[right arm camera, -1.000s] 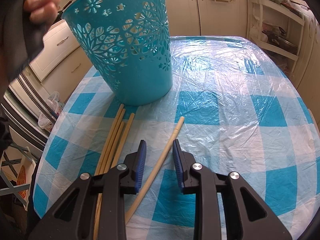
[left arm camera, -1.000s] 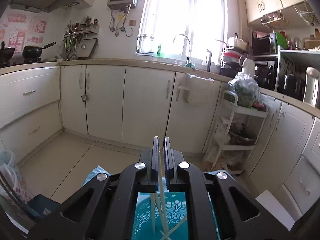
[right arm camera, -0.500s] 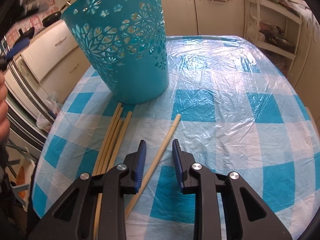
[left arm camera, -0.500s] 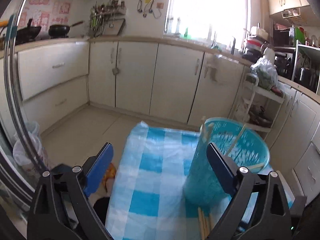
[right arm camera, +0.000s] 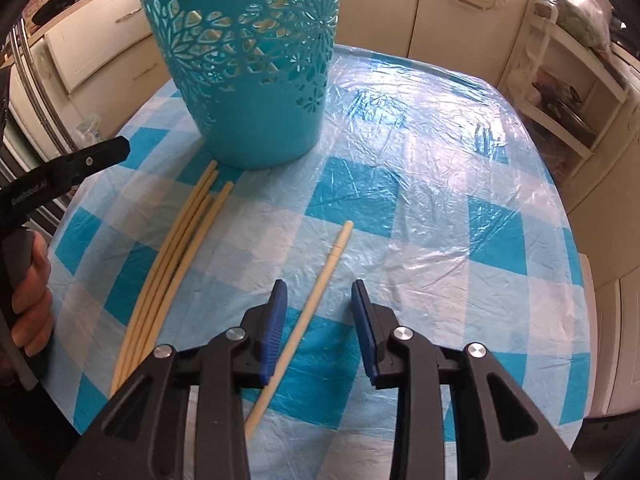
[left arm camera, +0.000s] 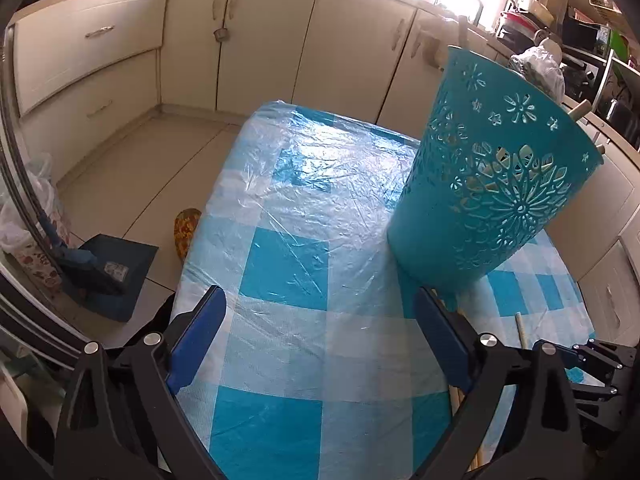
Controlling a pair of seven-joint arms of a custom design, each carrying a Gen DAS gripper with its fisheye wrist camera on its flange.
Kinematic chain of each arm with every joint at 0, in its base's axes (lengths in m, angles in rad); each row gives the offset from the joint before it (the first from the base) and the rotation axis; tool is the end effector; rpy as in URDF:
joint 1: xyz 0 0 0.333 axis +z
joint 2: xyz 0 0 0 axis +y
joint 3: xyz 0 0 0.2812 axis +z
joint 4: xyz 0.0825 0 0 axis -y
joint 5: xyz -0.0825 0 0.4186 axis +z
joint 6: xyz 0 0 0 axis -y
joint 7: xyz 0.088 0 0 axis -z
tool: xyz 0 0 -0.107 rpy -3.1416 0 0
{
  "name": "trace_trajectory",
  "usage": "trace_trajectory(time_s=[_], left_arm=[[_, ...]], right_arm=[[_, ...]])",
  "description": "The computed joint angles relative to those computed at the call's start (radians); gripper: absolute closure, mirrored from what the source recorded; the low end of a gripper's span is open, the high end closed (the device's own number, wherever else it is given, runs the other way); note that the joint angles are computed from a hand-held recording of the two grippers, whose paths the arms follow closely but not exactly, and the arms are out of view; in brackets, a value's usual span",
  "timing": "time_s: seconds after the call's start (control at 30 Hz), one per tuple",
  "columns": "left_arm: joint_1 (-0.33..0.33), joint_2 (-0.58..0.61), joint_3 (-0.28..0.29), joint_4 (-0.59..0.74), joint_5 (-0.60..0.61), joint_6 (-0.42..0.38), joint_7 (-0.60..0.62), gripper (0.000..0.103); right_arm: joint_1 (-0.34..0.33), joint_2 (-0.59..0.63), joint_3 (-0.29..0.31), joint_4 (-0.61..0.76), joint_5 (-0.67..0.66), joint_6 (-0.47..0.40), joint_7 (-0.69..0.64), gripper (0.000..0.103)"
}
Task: Organize utensils
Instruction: 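Close the right tool on the loose chopstick and lift it, then lower the chopstick into the basket and open the right tool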
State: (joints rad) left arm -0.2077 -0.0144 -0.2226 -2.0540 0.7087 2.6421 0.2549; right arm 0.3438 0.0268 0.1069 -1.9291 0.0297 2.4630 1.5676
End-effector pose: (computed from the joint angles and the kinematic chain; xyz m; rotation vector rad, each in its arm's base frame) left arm 0.5558 -0.2741 0.4557 -2.1016 1.4583 -0.8236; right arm 0.5743 0.2774 0.4804 -2.2574 1.4405 -0.3385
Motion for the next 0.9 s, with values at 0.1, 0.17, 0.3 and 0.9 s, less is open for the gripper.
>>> trace_trajectory(time_s=[0.1, 0.17, 0.3, 0.9], left_arm=[[-0.004, 0.012, 0.000, 0.011, -0.076, -0.008, 0.080, 0.011], [-0.010, 0.025, 0.000, 0.027, -0.075, -0.025, 0.097, 0.010], [-0.020, 0.036, 0.005, 0.042, -0.106, -0.048, 0.130, 0.010], [-0.018, 0.030, 0.012, 0.029, -0.116, -0.038, 0.113, 0.010]], right_arm=[[0.004, -0.022, 0.002, -0.042, -0.010, 0.051, 0.030, 0.088], [0.005, -0.034, 0.001, -0.058, 0.017, 0.057, 0.025, 0.096], [-0.005, -0.055, -0.016, -0.067, 0.242, 0.056, -0.042, 0.097], [0.070, -0.007, -0.033, 0.252, 0.906, 0.357, -0.471, 0.097]])
